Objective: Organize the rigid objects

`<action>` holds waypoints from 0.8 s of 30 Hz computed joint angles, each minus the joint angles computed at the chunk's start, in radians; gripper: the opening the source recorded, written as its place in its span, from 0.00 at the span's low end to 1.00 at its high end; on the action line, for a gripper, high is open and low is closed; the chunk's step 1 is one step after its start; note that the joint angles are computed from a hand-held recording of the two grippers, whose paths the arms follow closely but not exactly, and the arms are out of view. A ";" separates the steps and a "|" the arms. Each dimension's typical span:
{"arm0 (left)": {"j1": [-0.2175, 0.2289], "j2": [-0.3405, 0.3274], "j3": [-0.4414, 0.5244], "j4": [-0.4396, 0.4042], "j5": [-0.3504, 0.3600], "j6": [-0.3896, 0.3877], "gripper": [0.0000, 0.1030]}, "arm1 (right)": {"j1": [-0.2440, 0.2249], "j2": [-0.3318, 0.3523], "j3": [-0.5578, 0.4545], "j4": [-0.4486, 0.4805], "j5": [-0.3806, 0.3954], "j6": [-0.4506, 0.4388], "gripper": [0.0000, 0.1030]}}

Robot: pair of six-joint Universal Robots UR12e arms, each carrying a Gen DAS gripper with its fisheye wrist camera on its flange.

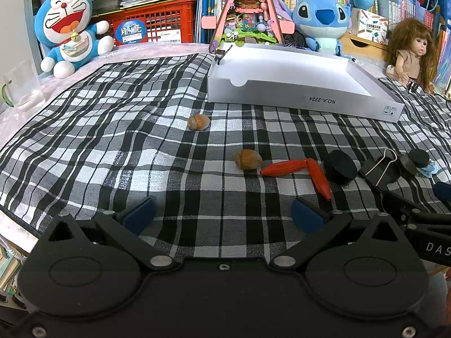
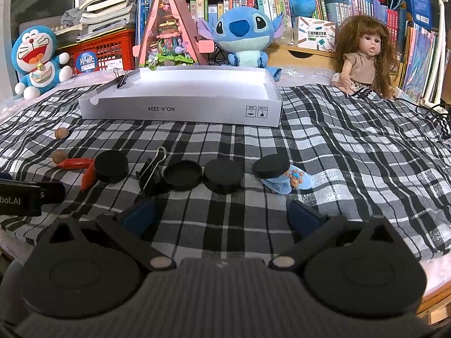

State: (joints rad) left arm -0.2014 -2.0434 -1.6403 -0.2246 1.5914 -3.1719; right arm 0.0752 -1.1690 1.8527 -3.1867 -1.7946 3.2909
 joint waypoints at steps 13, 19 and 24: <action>-0.001 0.002 0.009 -0.017 0.005 -0.006 1.00 | 0.000 0.003 0.002 -0.011 0.003 0.001 1.00; 0.014 0.004 0.001 0.025 -0.066 -0.004 0.85 | -0.015 -0.010 0.000 0.018 0.059 0.020 1.00; 0.029 0.003 -0.004 0.052 -0.169 0.003 0.66 | -0.022 -0.011 -0.001 -0.010 0.084 0.007 0.94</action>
State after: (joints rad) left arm -0.1727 -2.0399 -1.6442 -0.1728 1.4223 -3.1689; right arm 0.0534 -1.1797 1.8522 -3.1971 -1.7105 3.2979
